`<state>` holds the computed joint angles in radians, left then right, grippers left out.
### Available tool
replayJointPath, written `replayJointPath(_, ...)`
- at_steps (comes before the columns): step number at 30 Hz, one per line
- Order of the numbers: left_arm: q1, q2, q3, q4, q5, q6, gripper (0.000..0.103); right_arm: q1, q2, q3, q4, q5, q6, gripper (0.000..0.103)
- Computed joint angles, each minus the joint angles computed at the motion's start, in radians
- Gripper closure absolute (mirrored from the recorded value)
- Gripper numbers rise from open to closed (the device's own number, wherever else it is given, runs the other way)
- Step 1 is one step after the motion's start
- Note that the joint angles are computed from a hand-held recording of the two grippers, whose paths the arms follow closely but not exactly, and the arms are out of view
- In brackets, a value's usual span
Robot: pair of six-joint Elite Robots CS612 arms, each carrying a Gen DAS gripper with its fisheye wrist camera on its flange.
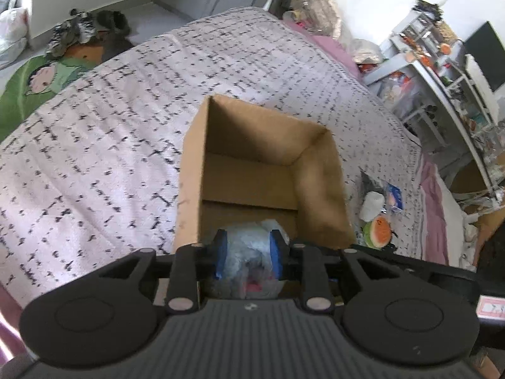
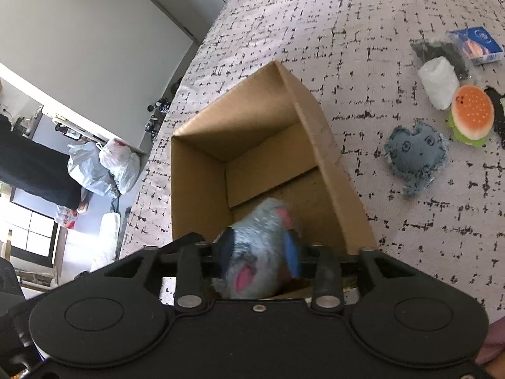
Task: Organize soft objects
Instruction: 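Lower the grey plush into the box and open both tools, then move right tool toward black heart plush while left tool approaches grey cat plush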
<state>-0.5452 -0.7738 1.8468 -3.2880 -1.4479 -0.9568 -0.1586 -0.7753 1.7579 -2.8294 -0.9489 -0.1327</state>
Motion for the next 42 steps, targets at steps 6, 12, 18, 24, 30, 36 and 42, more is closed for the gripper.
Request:
replayJointPath(6, -0.003, -0.023, 0.005, 0.039, 0.016, -0.040, 0.064, -0.019, -0.023, 0.021, -0.016, 0.040, -0.032, 0.051)
replayJointPath(12, -0.025, -0.047, 0.003, 0.089, 0.078, -0.033, 0.036, -0.041, -0.047, 0.047, -0.066, 0.059, -0.062, 0.037)
replayJointPath(18, -0.046, -0.063, -0.002, 0.115, 0.123, -0.050, 0.026, -0.072, -0.060, 0.068, -0.121, 0.055, -0.068, 0.027)
replayJointPath(24, -0.071, -0.065, -0.023, 0.137, 0.135, -0.028, 0.022, -0.106, -0.067, 0.081, -0.161, 0.038, -0.039, 0.010)
replayJointPath(30, -0.094, -0.058, -0.054, 0.155, 0.139, -0.013, 0.021, -0.147, -0.066, 0.081, -0.192, 0.042, -0.005, 0.007)
replayJointPath(36, -0.113, -0.050, -0.087, 0.173, 0.148, -0.004, 0.021, -0.176, -0.061, 0.071, -0.197, 0.045, 0.011, 0.007)
replayJointPath(42, -0.129, -0.038, -0.119, 0.192, 0.174, -0.015, 0.021, -0.199, -0.055, 0.056, -0.183, 0.051, 0.020, 0.007)
